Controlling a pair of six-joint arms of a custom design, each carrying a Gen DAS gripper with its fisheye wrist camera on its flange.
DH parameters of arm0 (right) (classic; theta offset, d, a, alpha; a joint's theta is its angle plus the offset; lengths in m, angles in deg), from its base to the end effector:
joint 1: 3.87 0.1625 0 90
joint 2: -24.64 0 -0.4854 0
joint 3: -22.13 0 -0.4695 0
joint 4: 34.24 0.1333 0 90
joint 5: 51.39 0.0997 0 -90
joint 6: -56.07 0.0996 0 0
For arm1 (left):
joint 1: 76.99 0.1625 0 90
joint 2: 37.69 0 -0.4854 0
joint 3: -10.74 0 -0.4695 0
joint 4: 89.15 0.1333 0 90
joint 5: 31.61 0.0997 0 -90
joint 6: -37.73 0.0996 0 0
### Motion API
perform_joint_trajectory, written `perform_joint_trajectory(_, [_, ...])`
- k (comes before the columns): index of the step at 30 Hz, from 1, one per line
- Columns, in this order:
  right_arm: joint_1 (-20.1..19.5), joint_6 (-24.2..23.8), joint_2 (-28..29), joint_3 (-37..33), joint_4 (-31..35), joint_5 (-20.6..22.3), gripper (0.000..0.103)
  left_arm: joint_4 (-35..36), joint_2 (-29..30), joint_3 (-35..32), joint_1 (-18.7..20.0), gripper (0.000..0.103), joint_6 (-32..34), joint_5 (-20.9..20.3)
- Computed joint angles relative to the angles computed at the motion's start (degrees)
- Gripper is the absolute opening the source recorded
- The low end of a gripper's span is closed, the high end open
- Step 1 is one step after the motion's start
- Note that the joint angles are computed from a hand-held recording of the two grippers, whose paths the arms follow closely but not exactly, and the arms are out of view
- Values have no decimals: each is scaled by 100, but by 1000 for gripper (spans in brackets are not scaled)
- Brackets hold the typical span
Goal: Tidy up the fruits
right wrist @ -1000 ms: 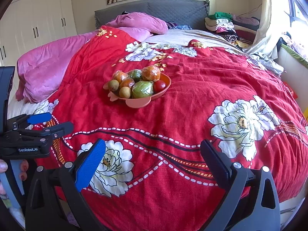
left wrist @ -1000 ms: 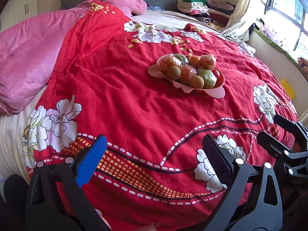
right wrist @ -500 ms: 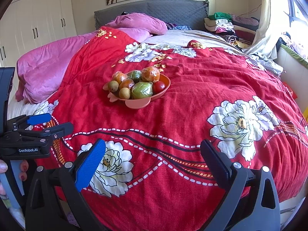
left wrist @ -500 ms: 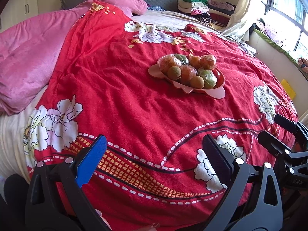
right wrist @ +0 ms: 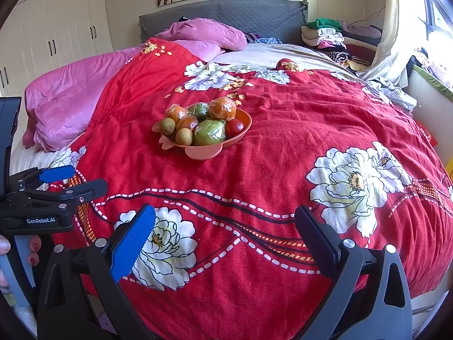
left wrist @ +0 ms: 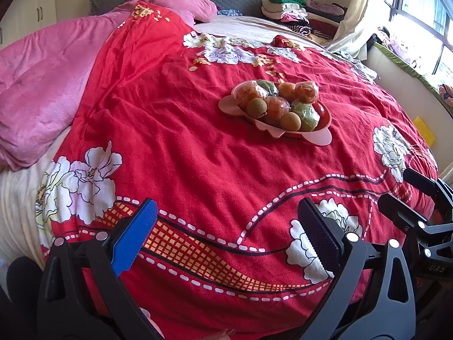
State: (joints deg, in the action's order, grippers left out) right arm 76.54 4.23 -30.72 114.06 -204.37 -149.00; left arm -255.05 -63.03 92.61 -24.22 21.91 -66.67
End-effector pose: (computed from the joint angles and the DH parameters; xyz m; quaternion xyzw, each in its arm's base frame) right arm -0.0137 -0.8022 0.2793 0.3110 -0.8732 0.2868 0.2421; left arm -0.3194 -0.7754 -0.0423 0.0862 0.8738 -0.3366 0.3402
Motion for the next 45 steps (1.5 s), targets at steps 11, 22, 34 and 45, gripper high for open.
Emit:
perform_joint_trajectory(11, [0, -4, 7, -9, -14, -9, 98, 14, 4, -11, 1, 93, 19, 13])
perform_joint_trajectory(22, [-2, -20, 8, -8, -18, -6, 98, 72, -9, -5, 0, 93, -10, 11])
perform_joint_trajectory(34, [0, -10, 3, 3, -26, -13, 98, 71, -7, -4, -3, 93, 9, 33])
perform_joint_trajectory(45, [1, -9, 2, 12, -40, -10, 98, 112, -18, 2, -3, 93, 40, 75])
